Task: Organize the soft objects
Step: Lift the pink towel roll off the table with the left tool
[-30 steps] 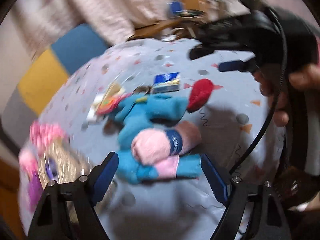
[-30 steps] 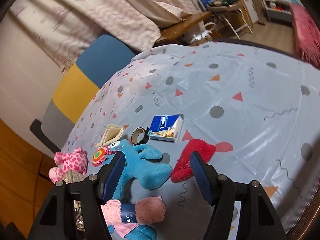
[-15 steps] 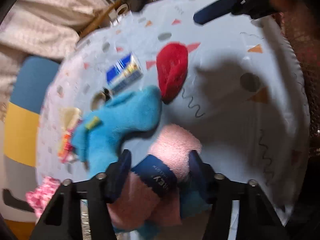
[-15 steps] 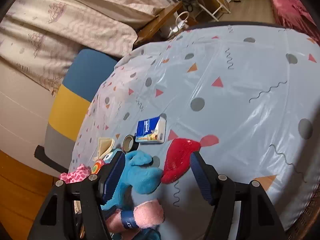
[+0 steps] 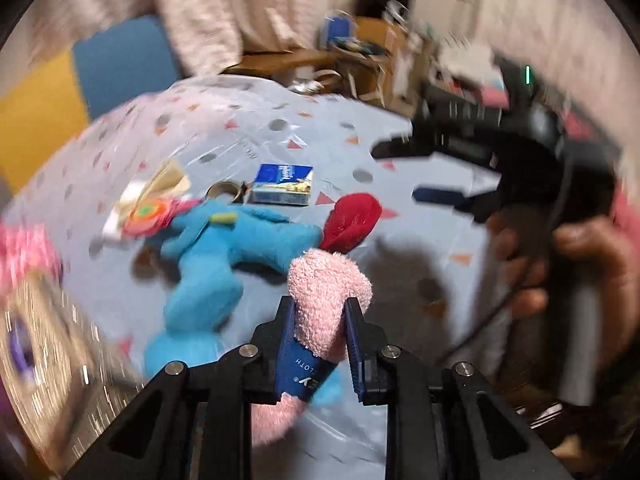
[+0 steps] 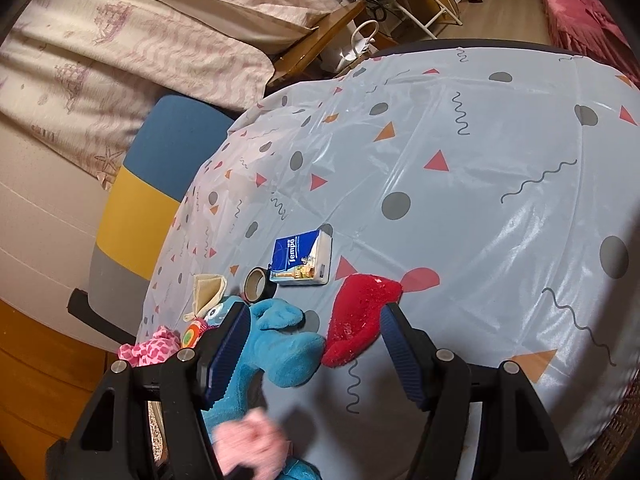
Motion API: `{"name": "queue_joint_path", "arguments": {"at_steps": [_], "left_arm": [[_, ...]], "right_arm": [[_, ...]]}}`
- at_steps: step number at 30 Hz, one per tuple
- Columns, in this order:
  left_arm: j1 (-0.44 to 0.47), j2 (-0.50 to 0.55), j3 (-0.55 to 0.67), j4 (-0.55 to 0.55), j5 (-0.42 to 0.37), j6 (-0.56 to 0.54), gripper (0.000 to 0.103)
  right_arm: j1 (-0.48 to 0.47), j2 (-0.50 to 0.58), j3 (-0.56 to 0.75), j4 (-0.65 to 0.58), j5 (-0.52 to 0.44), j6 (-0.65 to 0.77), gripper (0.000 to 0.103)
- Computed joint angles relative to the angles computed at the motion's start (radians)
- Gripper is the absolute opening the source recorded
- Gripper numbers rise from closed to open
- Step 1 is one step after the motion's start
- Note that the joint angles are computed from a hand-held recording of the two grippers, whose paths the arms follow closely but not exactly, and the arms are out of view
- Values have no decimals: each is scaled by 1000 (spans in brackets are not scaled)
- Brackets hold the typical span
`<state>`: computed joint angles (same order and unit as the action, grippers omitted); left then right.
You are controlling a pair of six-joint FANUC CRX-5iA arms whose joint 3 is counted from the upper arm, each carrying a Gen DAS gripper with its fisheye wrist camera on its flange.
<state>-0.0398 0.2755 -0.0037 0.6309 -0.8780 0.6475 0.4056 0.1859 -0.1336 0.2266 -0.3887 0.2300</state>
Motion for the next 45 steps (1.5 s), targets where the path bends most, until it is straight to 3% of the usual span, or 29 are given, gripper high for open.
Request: {"name": "queue_joint_path", "arguments": {"at_steps": [6,13,17,20,22,23,24,25,31,34,40,45], "left_arm": [[64,-149,-198,81,58,109,24],[144,-283,-378,126,107,256,20],[143,-299,-381,54,104,254,20],[121,-307,-387,33,102,183,22],[105,-292,-367,6,77,99,34],[91,-300,-369,-25,102,73,44],[79,-305,-371,-53,127,38,61],[72,-305,-367,-79,136,20,67],[-9,-284,-298,-352,214,-118,69],[-40,-262,-255,-460,196,-166,69],[-77,-208,-196,-545,143,-284,71],[-82,-124,-123,-528,88,-231,69]], "right_arm": [[0,16,48,-92,-48,97,68],[8,29,72,-101,-87,134,68],[8,34,82,-109,-103,146,68],[7,44,103,-138,-127,179,68],[5,51,120,-168,-143,210,68],[3,53,125,-178,-149,219,68],[2,55,129,-186,-156,226,68],[1,56,132,-195,-158,232,68],[-4,64,153,-237,-179,272,68],[-10,70,169,-268,-195,297,68],[-17,71,175,-301,-198,314,68],[-23,69,176,-328,-189,336,68]]}}
